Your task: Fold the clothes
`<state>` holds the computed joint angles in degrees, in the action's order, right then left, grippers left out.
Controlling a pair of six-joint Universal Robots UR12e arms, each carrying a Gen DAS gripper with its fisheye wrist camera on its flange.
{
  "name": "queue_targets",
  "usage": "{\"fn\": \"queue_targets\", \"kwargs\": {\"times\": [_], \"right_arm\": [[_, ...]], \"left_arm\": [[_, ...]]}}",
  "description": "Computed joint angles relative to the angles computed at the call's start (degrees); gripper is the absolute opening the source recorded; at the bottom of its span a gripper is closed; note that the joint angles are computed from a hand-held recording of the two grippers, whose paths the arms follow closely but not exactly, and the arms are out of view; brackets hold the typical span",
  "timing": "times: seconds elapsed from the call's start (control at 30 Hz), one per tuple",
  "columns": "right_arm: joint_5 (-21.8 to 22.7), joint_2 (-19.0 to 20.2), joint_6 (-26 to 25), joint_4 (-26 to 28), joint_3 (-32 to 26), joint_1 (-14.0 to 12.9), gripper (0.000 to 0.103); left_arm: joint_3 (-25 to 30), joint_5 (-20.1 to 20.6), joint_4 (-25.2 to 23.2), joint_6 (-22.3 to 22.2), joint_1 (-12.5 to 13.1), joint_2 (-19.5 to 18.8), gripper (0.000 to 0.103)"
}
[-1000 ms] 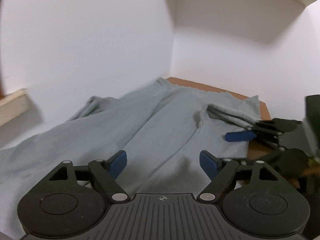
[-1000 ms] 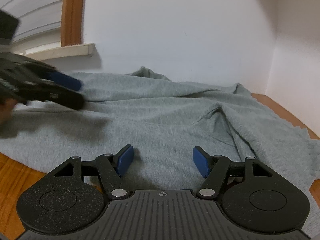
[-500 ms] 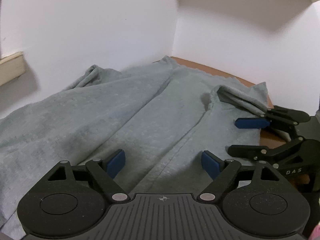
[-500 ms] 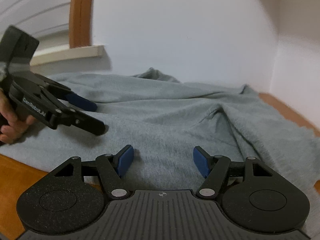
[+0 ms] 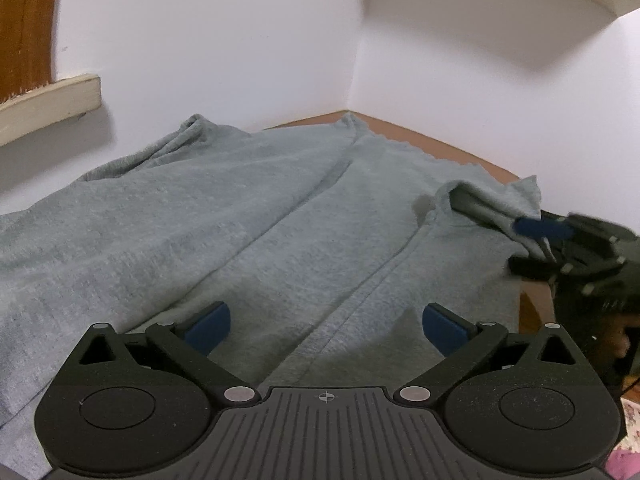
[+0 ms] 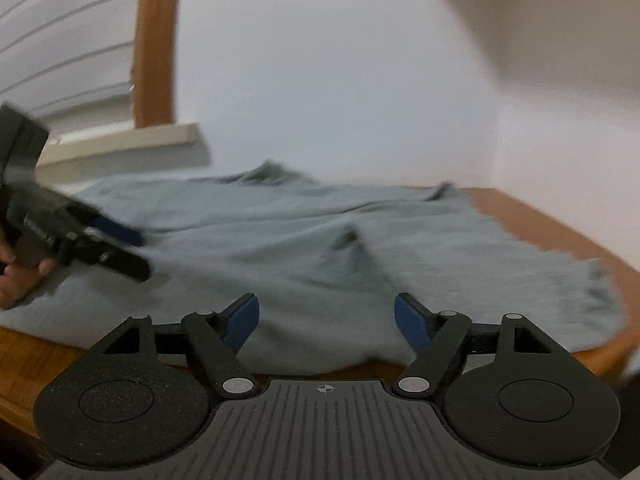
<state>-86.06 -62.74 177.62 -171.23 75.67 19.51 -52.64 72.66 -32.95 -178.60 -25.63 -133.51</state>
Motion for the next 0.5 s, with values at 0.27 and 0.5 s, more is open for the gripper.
{"fn": "queue_targets", "kwargs": {"times": [0.27,0.5], "right_arm": [[-6.4,-5.5,-4.1,5.3,5.7,-1.9,0.081],[-10.2,-6.5,-6.9,11.5,8.4,-2.1,0.081]], "left_arm": [[2.0,0.8,0.3,-1.3,-0.3,-1.3,0.103],[0.7,0.7,1.5,-1.7,-0.2,-0.7,0.103]]}}
